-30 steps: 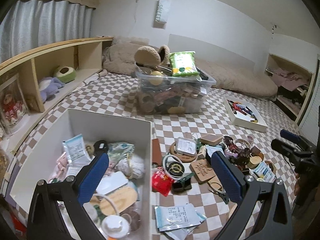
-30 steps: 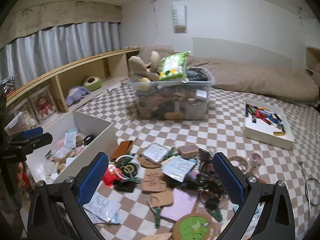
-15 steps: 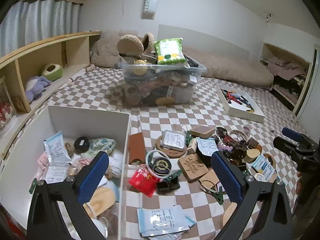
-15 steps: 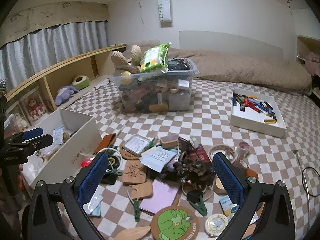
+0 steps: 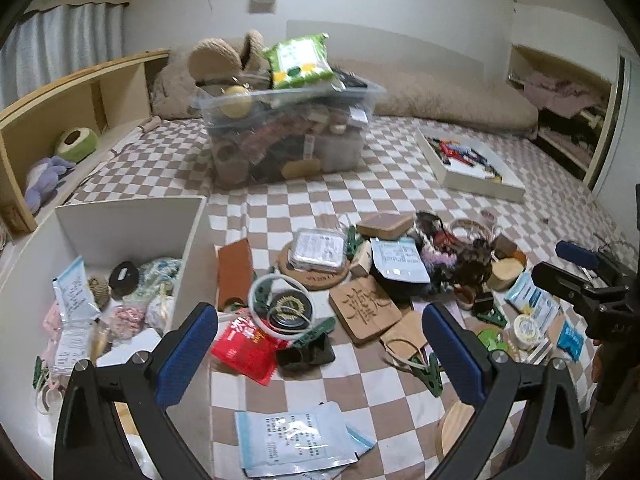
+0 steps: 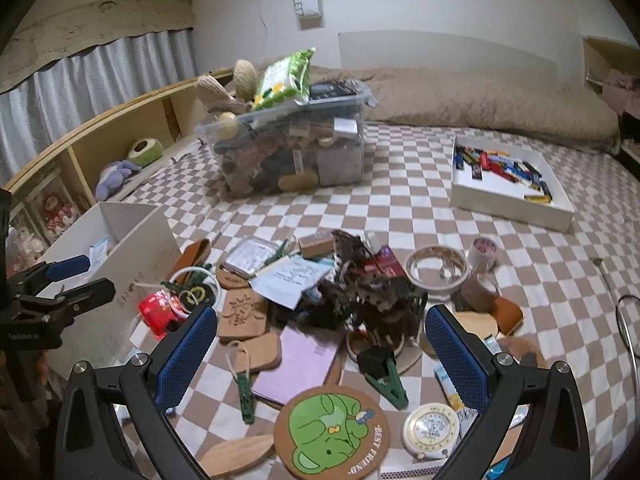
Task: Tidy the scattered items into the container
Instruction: 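Move the right gripper over the green 'BEST FRIEND' cork coaster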
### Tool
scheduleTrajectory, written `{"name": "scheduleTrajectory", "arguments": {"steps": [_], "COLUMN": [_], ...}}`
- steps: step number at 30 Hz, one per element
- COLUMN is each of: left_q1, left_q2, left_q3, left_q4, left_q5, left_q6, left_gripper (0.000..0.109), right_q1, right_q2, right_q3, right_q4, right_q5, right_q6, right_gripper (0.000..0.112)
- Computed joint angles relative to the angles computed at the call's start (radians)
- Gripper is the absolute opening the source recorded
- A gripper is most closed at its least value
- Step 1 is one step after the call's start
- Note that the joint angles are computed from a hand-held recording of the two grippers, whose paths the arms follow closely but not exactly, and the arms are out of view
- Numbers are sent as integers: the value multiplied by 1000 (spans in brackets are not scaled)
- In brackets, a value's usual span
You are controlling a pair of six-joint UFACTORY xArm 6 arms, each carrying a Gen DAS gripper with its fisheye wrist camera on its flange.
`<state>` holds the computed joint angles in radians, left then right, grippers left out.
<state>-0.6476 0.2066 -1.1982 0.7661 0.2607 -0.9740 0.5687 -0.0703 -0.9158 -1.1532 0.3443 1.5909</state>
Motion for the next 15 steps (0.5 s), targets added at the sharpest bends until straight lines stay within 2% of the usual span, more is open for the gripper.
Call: {"name": "scheduleTrajectory", "arguments": {"steps": [6, 15], "left_q1": [-20, -23], "left_q2": [74, 164], "left_q3": [-41, -88], "left_q4": [-113, -194], "left_q5": [24, 78], "left_q6": [85, 137], "left_gripper": [103, 103], "right_q1": [-12, -25], "right_q2": [19, 48], "right_q3": [24, 62], "right_q4": [30, 140], "right_q5": [-24, -53], "right_q6": [-11, -26], "right_gripper": [103, 103]}}
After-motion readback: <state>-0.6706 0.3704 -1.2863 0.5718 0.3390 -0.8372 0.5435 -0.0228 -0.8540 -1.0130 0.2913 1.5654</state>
